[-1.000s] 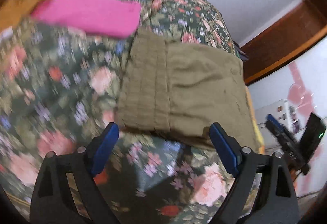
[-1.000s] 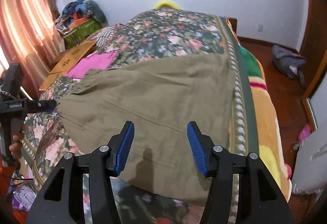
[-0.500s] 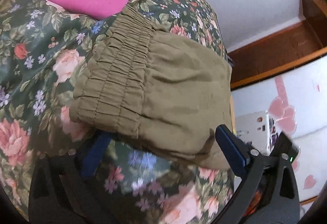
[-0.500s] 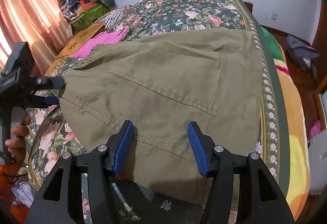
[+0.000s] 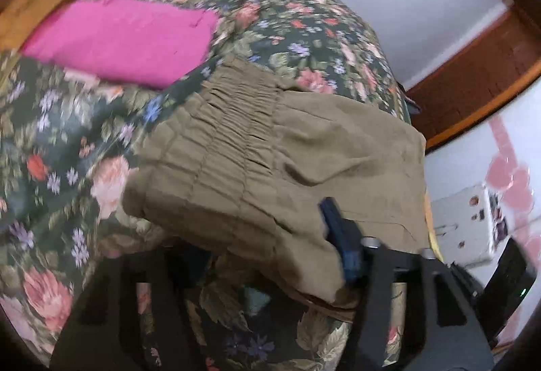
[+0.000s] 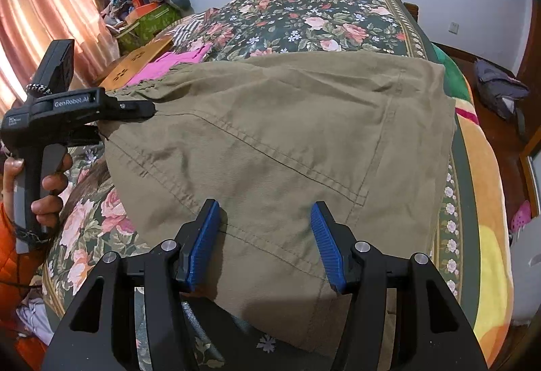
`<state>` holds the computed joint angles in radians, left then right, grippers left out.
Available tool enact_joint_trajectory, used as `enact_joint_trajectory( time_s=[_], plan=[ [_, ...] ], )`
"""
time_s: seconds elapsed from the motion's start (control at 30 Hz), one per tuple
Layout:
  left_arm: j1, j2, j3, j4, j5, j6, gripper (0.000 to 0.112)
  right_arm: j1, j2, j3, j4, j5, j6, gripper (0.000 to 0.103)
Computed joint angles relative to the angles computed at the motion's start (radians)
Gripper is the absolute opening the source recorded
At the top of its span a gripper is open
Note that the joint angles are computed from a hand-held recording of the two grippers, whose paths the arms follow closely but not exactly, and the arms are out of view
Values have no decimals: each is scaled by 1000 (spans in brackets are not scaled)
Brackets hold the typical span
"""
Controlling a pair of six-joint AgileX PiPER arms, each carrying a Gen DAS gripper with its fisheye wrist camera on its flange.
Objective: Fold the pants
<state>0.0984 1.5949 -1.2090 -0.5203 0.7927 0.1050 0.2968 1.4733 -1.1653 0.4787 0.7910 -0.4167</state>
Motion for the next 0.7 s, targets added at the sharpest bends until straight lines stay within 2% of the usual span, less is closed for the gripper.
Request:
enact_joint_trajectory(
  time_s=[0.13,0.3,0.43,0.7],
  plan=[
    [-60,-39,12,128,-67,-47,38,3,2,-15,-20,12,22,52],
    [-135,-138,58,362,-126,-175,35,21,2,-58,-76,54,89,52],
    [-133,-229,98,466,-130,-235,34,78,-13,-93,-147,46,155,52],
    [-87,-445,185,592,-92,-271,33,216,31,-203,-101,11,182,52]
  ],
)
